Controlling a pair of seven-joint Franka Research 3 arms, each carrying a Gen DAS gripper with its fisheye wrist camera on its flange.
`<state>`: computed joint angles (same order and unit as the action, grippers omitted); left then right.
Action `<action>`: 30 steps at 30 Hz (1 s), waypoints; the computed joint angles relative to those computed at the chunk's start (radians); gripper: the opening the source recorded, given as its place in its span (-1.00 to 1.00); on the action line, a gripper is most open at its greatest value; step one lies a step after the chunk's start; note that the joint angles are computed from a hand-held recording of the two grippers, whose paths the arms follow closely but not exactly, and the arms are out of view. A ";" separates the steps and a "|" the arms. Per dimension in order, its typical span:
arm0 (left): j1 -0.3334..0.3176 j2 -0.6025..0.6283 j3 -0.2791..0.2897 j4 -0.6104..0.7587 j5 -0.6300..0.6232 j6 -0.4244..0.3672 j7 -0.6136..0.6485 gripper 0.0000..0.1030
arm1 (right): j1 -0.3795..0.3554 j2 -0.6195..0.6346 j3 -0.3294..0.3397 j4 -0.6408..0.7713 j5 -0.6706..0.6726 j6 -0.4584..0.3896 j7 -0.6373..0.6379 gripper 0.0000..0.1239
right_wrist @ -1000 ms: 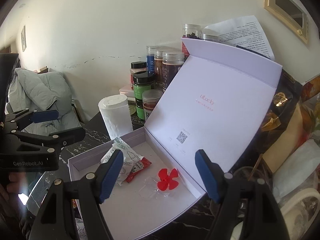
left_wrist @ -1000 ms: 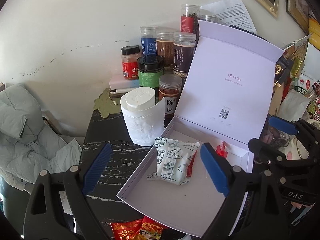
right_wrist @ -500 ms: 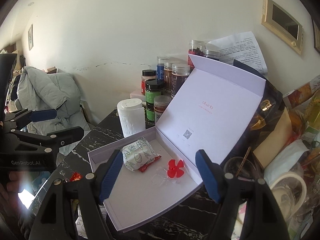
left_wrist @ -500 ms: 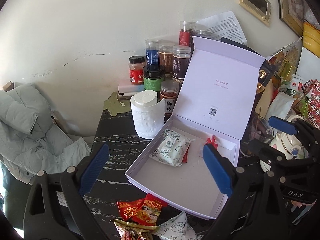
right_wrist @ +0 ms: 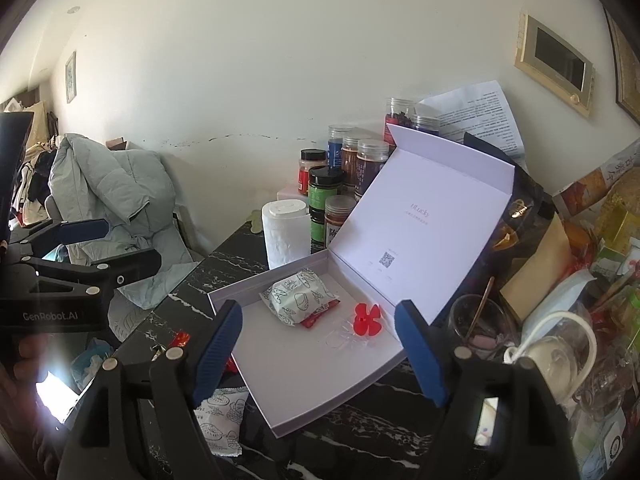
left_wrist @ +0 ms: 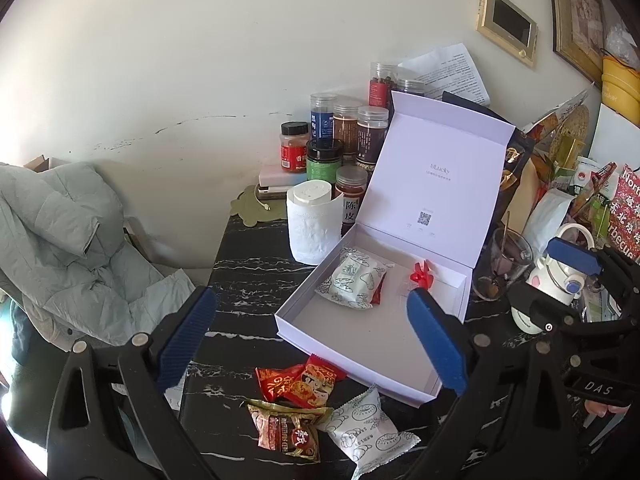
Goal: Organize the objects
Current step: 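Withdraw both open tools up and away from the white box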
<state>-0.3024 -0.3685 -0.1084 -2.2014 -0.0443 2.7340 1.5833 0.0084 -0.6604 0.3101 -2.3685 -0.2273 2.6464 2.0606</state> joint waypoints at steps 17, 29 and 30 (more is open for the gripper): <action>-0.028 -0.156 0.033 -0.169 0.004 -0.012 -0.005 0.89 | 0.063 -0.096 0.030 -0.097 0.055 -0.024 0.040 0.29; -0.034 -0.222 0.058 -0.277 -0.003 -0.034 0.004 0.89 | 0.113 -0.104 0.052 -0.167 0.093 -0.014 0.086 0.29; -0.035 -0.224 0.060 -0.284 -0.003 -0.035 0.007 0.89 | 0.116 -0.103 0.054 -0.173 0.094 -0.009 0.090 0.29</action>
